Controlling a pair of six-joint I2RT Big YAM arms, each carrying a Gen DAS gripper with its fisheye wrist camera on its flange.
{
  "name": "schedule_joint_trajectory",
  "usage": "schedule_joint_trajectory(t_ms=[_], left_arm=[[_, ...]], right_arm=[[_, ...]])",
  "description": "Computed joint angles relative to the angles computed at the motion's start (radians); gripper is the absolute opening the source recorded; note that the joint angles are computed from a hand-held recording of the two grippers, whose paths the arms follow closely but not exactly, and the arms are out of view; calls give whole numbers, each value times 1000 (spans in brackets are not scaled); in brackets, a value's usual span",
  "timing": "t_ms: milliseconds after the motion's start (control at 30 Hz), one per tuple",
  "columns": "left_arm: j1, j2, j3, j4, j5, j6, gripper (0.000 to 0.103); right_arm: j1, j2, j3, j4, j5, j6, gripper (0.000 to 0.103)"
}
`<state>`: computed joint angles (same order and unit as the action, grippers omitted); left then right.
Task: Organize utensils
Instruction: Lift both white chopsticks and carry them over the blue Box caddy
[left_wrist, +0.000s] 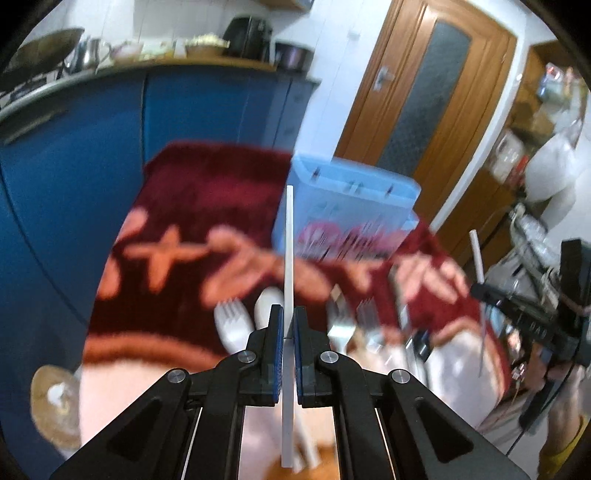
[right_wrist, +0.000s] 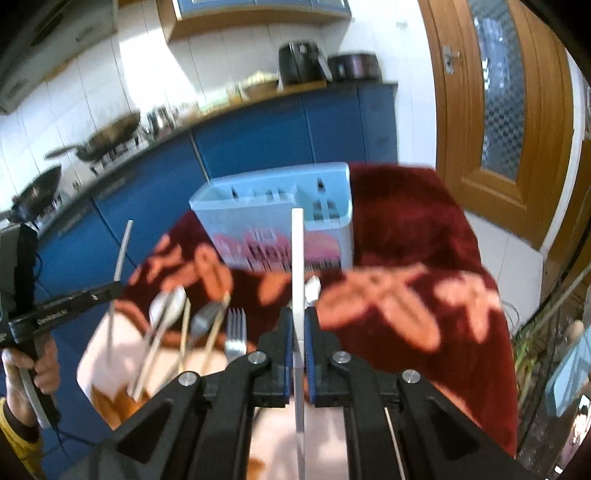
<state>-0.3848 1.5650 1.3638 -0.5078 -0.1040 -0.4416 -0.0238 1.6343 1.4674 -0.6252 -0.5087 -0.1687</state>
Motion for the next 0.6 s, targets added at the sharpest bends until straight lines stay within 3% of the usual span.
schedule_joint_trajectory(t_ms=[133,267,600], left_arm=[[5,34,51,76,11,-9,5],[14,75,114,121,2,-18,5],[26,218,316,265,-119,27,5]], right_arm=[[11,-3,2,112,-13,47,7],[16,24,35,173,-32,89,8],[37,137,166,350,-13,167,8]])
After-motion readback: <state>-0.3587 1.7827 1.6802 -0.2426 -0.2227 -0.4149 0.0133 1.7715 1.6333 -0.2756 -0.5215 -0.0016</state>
